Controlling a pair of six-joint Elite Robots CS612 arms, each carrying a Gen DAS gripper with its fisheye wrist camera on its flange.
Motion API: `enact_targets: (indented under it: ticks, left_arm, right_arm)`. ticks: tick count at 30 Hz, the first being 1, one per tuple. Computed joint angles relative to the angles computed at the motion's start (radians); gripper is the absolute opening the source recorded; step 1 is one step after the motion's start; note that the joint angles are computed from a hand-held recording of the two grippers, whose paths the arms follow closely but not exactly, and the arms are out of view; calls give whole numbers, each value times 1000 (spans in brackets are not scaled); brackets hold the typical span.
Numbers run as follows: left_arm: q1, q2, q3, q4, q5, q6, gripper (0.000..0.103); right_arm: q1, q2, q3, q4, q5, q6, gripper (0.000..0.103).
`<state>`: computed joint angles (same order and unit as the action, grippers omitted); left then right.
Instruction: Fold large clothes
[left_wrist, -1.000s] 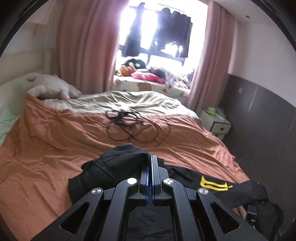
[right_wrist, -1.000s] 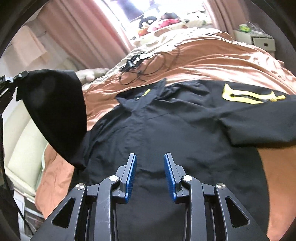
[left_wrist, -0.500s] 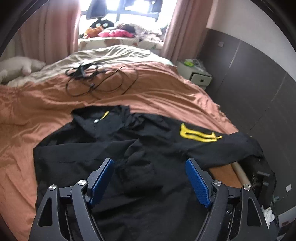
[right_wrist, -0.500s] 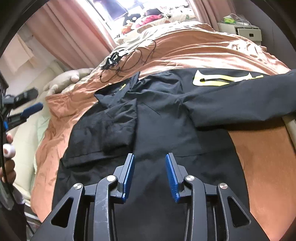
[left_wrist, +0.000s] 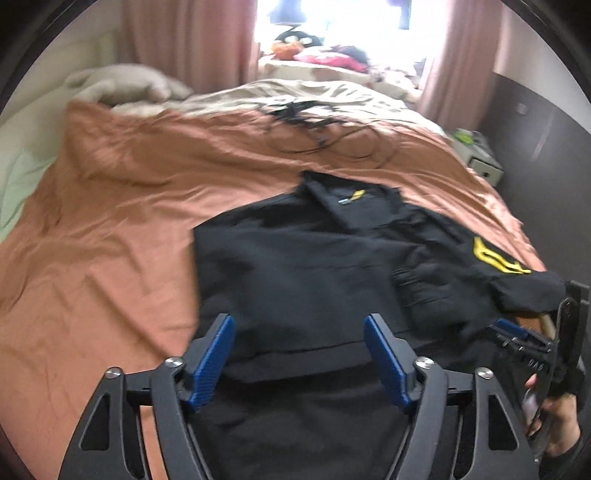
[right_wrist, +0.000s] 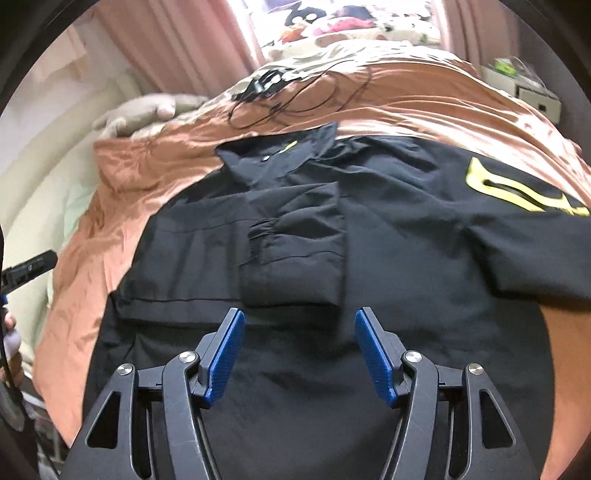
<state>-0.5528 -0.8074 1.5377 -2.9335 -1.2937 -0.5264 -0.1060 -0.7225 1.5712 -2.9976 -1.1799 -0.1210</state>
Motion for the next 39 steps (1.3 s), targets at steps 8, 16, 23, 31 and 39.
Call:
enact_targets:
  ticks: [8,16,23,31,39]
  left_arm:
    - [55,-2,85,-8,-18,-78,46]
    - [83,48,73,31,-78,-83,32]
    - [93,83,42,61,-92,-96,19]
    - [103,91,36,70,-89,-130,19]
    - [99,93,33,73,-70,-142,19]
  right_arm:
    - [77,55,-90,56,-151,-39,64]
    - [120,109,-173,127,-285,-68,64]
    - [112,109,-191,117,-355,-50,64]
    - [38,48,-125,4,-360,26,63]
    - [-42,27,-100,60,-238,124,63]
